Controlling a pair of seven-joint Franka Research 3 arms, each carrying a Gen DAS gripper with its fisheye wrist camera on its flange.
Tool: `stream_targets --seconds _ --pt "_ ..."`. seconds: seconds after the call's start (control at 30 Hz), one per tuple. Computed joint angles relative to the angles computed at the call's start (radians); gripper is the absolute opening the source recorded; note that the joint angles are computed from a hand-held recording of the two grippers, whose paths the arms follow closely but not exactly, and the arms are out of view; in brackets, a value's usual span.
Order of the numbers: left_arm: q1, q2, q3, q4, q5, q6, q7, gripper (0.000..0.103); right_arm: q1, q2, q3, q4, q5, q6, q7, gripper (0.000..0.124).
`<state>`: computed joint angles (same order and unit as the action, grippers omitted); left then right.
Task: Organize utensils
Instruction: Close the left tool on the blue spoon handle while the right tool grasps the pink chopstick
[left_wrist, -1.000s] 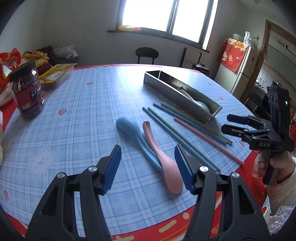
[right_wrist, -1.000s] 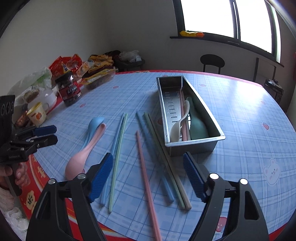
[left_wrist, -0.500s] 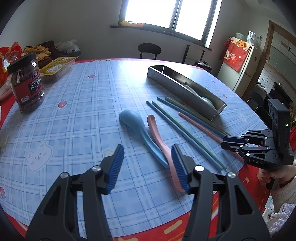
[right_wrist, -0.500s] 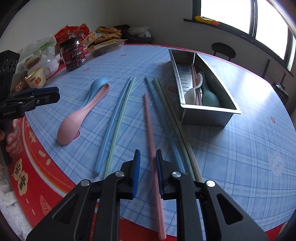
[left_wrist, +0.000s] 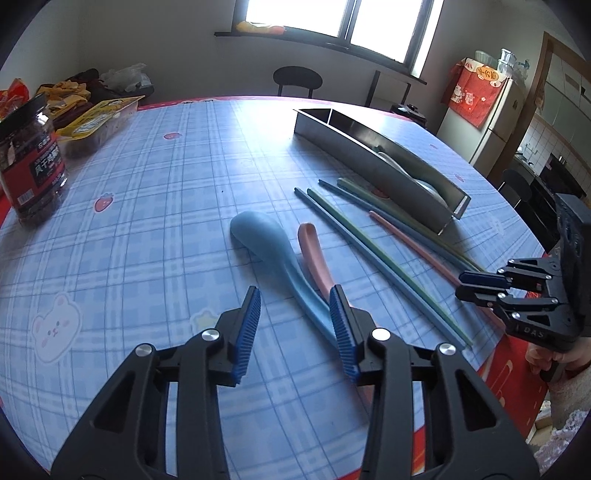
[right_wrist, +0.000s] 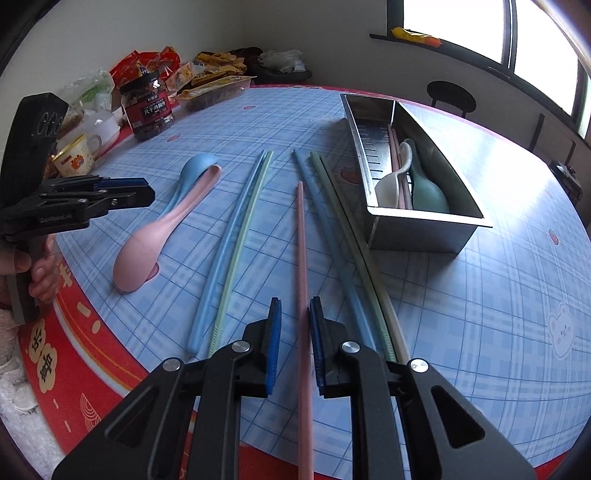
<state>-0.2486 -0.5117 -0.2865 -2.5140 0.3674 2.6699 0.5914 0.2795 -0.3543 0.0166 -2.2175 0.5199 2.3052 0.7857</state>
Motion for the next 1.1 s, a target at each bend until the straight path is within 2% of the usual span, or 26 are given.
stream_targets --seconds 0.37,0.57,0.6,0.63,0.7,0.77,1.07,1.1 --pt "0.024 0.111 0.041 0.072 -0.030 -0.001 0.034 0.041 -0.001 0.007 -0.009 0.008 0.023 -0.015 -0.007 0.016" --pt "0.026 0.137 0.045 0.089 -0.041 0.010 0.053 0.039 -0.004 0.013 -0.012 0.017 0.034 -0.028 -0.012 0.016" --pt "0.028 0.142 0.045 0.093 -0.042 0.012 0.054 0.038 -0.004 0.014 -0.012 0.018 0.036 -0.030 -0.013 0.016" --pt "0.028 0.147 0.044 0.096 -0.043 0.013 0.055 0.032 -0.005 0.014 -0.011 0.019 0.036 -0.031 -0.014 0.016" --pt "0.025 0.166 0.046 0.111 -0.043 0.015 0.078 0.029 -0.006 0.014 -0.010 0.019 0.037 -0.032 -0.014 0.016" --pt "0.028 0.185 0.037 0.136 -0.024 -0.010 0.098 0.026 -0.006 0.014 -0.010 0.019 0.038 -0.033 -0.013 0.016" --pt "0.042 0.227 -0.014 0.198 0.114 -0.108 0.059 0.025 -0.007 0.011 -0.004 0.015 0.036 -0.028 -0.010 0.016" --pt "0.038 0.229 -0.016 0.200 0.128 -0.110 0.059 0.020 -0.007 0.010 -0.003 0.014 0.034 -0.025 -0.008 0.016"
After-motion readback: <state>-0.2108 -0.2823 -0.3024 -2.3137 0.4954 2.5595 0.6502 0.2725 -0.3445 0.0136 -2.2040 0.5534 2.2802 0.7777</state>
